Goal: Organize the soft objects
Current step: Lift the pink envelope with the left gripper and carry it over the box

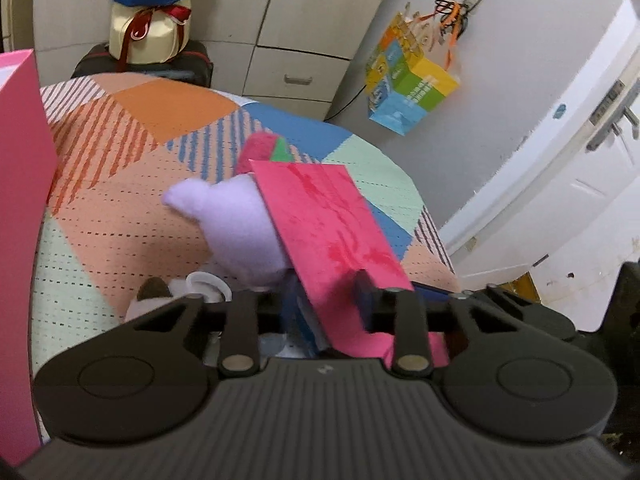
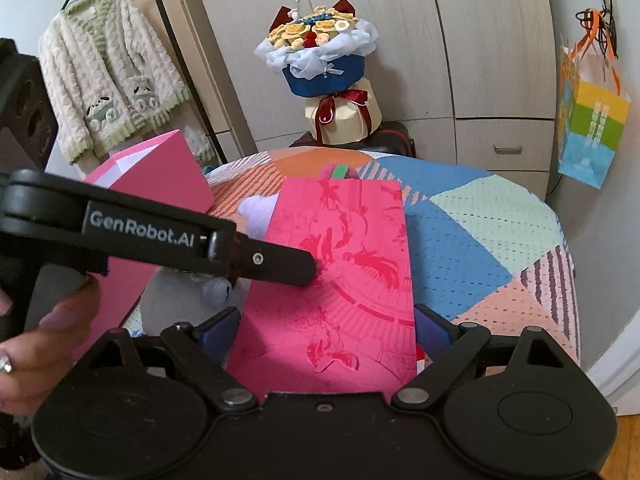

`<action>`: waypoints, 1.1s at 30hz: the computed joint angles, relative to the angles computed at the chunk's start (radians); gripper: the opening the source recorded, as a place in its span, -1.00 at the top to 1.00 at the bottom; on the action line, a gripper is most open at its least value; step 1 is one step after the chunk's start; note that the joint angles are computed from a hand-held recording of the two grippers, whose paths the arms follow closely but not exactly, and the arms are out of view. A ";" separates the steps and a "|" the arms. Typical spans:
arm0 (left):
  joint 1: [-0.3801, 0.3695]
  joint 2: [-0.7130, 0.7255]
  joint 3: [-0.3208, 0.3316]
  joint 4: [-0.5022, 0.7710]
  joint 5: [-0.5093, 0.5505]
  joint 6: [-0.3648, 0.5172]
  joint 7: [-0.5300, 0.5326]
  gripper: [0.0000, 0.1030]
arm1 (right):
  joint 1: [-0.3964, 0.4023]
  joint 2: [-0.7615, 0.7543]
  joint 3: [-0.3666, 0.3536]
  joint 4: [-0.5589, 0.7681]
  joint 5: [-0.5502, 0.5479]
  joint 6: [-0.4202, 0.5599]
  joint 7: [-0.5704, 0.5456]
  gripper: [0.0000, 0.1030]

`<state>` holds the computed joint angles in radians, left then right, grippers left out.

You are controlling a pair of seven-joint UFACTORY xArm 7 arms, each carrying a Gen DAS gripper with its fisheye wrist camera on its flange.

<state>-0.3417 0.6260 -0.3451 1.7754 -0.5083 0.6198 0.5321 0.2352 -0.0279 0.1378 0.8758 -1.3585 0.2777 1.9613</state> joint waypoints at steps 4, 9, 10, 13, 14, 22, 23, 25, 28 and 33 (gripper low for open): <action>0.011 -0.046 -0.017 -0.075 -0.017 -0.074 0.037 0.57 | 0.011 -0.002 0.007 0.003 -0.007 0.027 0.011 -0.81; 0.047 -0.123 -0.042 -0.154 -0.075 -0.098 0.102 0.60 | 0.018 -0.043 0.022 -0.014 0.002 0.045 0.017 -0.81; 0.051 -0.138 -0.045 -0.170 -0.090 -0.104 0.117 0.60 | 0.017 -0.053 0.026 -0.017 0.005 0.044 0.021 -0.81; 0.070 -0.199 -0.053 -0.234 -0.142 -0.118 0.176 0.60 | 0.020 -0.082 0.046 -0.027 0.037 0.060 0.019 -0.82; 0.075 -0.218 -0.054 -0.255 -0.162 -0.119 0.197 0.60 | 0.027 -0.090 0.057 -0.027 0.075 0.079 -0.013 -0.81; 0.102 -0.381 -0.001 -0.412 -0.339 -0.043 0.350 0.61 | 0.076 -0.131 0.133 -0.011 0.333 0.206 -0.213 -0.81; 0.105 -0.402 0.012 -0.427 -0.360 -0.017 0.358 0.61 | 0.085 -0.133 0.144 -0.004 0.357 0.226 -0.234 -0.81; 0.102 -0.436 0.037 -0.456 -0.394 0.010 0.390 0.61 | 0.102 -0.131 0.165 0.016 0.392 0.272 -0.268 -0.81; 0.096 -0.492 0.084 -0.503 -0.421 0.056 0.420 0.61 | 0.134 -0.120 0.184 0.055 0.448 0.334 -0.337 -0.81; 0.099 -0.569 0.155 -0.567 -0.453 0.118 0.478 0.61 | 0.179 -0.104 0.198 0.108 0.505 0.370 -0.394 -0.81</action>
